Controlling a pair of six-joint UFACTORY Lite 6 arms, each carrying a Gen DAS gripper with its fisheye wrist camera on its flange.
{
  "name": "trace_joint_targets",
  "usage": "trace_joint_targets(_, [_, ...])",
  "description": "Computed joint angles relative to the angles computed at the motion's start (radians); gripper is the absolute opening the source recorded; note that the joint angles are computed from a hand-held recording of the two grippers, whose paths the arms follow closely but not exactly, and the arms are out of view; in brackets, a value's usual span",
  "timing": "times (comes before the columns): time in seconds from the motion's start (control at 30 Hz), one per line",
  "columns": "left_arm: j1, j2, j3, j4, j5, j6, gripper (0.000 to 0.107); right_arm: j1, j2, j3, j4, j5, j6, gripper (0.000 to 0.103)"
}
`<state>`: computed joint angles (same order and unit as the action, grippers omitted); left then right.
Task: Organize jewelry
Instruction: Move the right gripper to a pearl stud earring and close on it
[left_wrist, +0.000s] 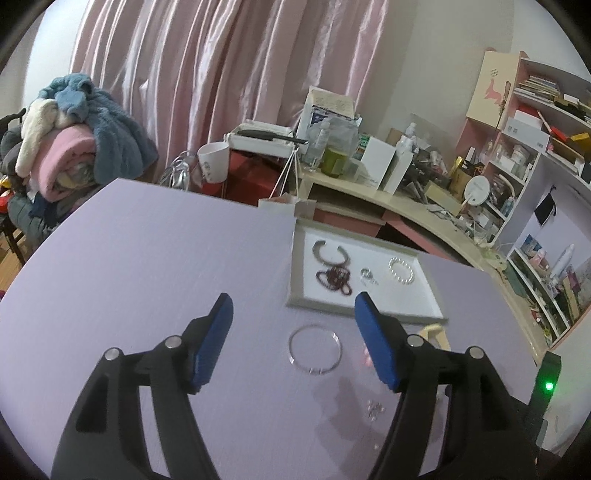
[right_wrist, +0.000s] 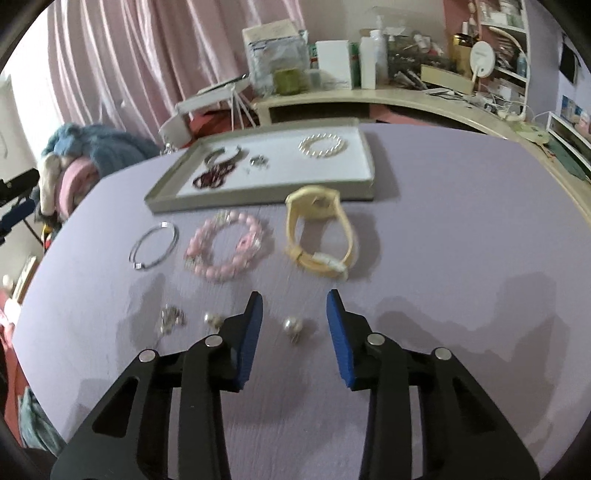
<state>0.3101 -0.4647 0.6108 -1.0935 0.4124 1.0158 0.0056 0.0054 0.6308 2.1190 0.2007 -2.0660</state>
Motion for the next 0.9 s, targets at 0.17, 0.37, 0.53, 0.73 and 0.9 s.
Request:
trace_joint_targets(0.17, [0.067, -0.111, -0.088, 0.054, 0.059, -0.017, 0.069, 0.027, 0.004, -0.019, 0.120, -0.007, -0.097, 0.035])
trace_joint_targets(0.37, [0.155, -0.188, -0.127, 0.089, 0.134, -0.015, 0.069, 0.068, 0.032, -0.019, 0.390, -0.022, -0.347, 0.032])
trace_joint_targets(0.53, [0.194, -0.229, -0.142, 0.108, 0.172, -0.015, 0.069, 0.085, 0.049, -0.018, 0.564, -0.023, -0.514, 0.032])
trace_joint_targets(0.73, [0.182, -0.253, -0.158, 0.125, 0.179, -0.028, 0.069, 0.095, 0.096, 0.013, 0.717, -0.037, -0.670, 0.018])
trace_joint_targets(0.9, [0.115, -0.250, -0.179, 0.142, 0.145, -0.053, 0.069, 0.092, 0.069, -0.017, 0.712, -0.048, -0.681, 0.014])
